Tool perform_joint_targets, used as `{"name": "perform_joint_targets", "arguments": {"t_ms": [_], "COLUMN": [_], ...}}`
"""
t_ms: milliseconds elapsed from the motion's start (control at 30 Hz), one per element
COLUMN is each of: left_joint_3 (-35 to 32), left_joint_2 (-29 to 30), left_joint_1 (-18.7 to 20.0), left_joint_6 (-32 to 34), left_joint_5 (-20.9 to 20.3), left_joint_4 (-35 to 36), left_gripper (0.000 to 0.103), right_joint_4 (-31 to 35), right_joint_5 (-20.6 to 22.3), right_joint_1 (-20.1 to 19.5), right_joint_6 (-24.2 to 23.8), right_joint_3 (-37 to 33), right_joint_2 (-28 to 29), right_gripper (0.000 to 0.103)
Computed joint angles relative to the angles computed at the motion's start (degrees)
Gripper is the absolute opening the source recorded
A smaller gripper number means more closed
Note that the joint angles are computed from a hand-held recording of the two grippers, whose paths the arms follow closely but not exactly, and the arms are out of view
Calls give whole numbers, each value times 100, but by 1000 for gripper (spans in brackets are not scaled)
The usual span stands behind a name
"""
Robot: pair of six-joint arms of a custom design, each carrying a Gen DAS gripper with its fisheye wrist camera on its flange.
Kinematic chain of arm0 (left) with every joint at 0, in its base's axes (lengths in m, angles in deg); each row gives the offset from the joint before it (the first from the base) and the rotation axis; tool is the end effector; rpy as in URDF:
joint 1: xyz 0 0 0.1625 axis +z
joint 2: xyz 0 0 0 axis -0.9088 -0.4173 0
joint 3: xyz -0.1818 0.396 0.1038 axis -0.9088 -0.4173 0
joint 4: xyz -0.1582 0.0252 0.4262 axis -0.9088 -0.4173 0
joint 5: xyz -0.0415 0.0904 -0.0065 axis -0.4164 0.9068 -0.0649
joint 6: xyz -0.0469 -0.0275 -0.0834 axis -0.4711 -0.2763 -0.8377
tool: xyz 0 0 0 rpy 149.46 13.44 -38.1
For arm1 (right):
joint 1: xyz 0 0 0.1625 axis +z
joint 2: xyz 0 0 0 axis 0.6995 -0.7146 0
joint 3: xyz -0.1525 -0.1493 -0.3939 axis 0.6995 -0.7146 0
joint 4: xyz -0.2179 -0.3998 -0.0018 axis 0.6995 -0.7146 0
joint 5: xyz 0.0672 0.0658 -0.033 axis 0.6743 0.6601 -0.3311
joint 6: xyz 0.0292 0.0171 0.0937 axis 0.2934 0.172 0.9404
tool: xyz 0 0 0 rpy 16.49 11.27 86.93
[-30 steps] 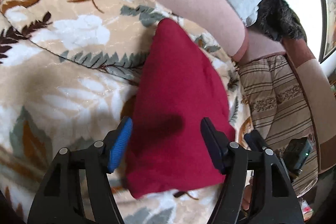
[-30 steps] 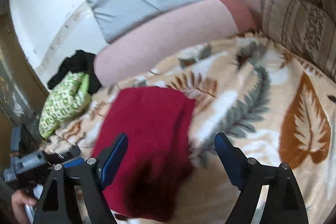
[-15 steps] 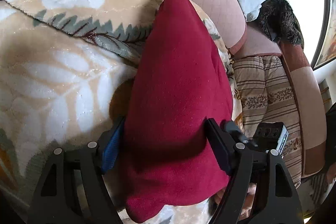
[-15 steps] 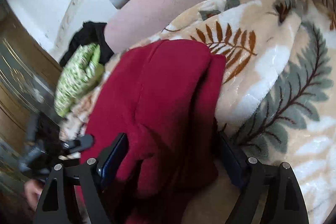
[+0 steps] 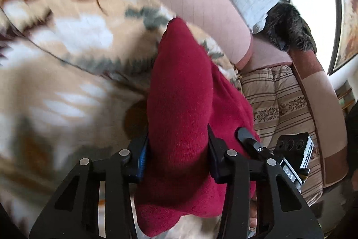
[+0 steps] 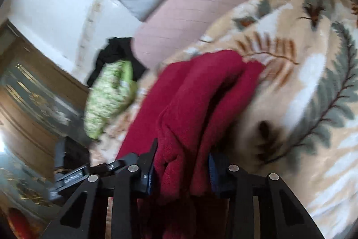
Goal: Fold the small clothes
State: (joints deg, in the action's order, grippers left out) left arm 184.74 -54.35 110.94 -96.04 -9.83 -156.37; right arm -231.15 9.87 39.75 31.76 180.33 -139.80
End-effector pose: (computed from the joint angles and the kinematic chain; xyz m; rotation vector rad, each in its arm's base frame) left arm -0.2712 -0.5232 0.1862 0.0451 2.9788 -0.8410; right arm 0.1008 -0.5687 0.2830 -0.3662 2.8603 -0.8281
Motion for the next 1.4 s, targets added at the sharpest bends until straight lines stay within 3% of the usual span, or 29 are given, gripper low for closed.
{"name": "perform_joint_targets", "arguments": {"t_ms": [100, 167, 233, 300, 367, 400, 467, 633, 700, 800, 833, 900, 933, 1000, 1067, 1233, 1400], "left_joint_3": [380, 612, 746, 657, 769, 838, 817, 812, 836, 828, 797, 621, 526, 513, 434, 365, 365], "left_joint_2": [-648, -975, -1122, -1009, -931, -962, -1039, -1255, -1280, -1137, -1065, -866, -734, -559, -397, -310, -322], "left_joint_1": [-285, -424, -392, -116, 89, 138, 65, -378, -700, -972, -986, -758, -598, -552, -633, -607, -666], "left_joint_6": [-187, -326, -491, -723, -740, -776, -859, -700, -420, 222, 311, 125, -61, -81, 9, -54, -88], "left_joint_5": [446, 748, 832, 626, 487, 353, 384, 1069, 1612, 2079, 2108, 1751, 1538, 1677, 1883, 1920, 1962], "left_joint_4": [414, 683, 997, 1558, 1272, 1058, 1196, 1419, 1316, 1004, 1047, 1638, 2025, 2268, 2389, 2434, 2541], "left_gripper": [42, 43, 46, 53, 59, 59, 59, 58, 56, 47, 44, 32, 31, 30, 30, 30, 30], "right_joint_4": [194, 498, 572, 508, 370, 348, 388, -110, -848, -2315, -2649, -2806, -2817, -2728, -2069, -1624, -2033], "right_joint_5": [346, 415, 150, -409, -1095, -1137, -1095, -1576, -2115, -2914, -3081, -3242, -3347, -3730, -4235, -3837, -4068], "right_joint_1": [157, 278, 386, 482, 550, 525, 511, 802, 1159, 1808, 1965, 2143, 2204, 2251, 2090, 1765, 1862], "right_joint_6": [3, -290, -456, -442, -262, -131, 273, 662, 251, -1082, -1497, -1985, -2115, -2177, -1914, -1570, -1905], "right_joint_3": [70, 136, 234, 270, 266, 284, 304, 536, 673, 922, 956, 935, 895, 724, 479, 434, 522], "right_joint_2": [0, -1, 32, 218, 435, 451, 354, 8, -59, 104, 231, 440, 580, 953, 1291, 1151, 1276], "right_gripper": [37, 37, 37, 39, 47, 53, 54, 55, 55, 55, 53, 28, 24, 21, 21, 22, 24]}}
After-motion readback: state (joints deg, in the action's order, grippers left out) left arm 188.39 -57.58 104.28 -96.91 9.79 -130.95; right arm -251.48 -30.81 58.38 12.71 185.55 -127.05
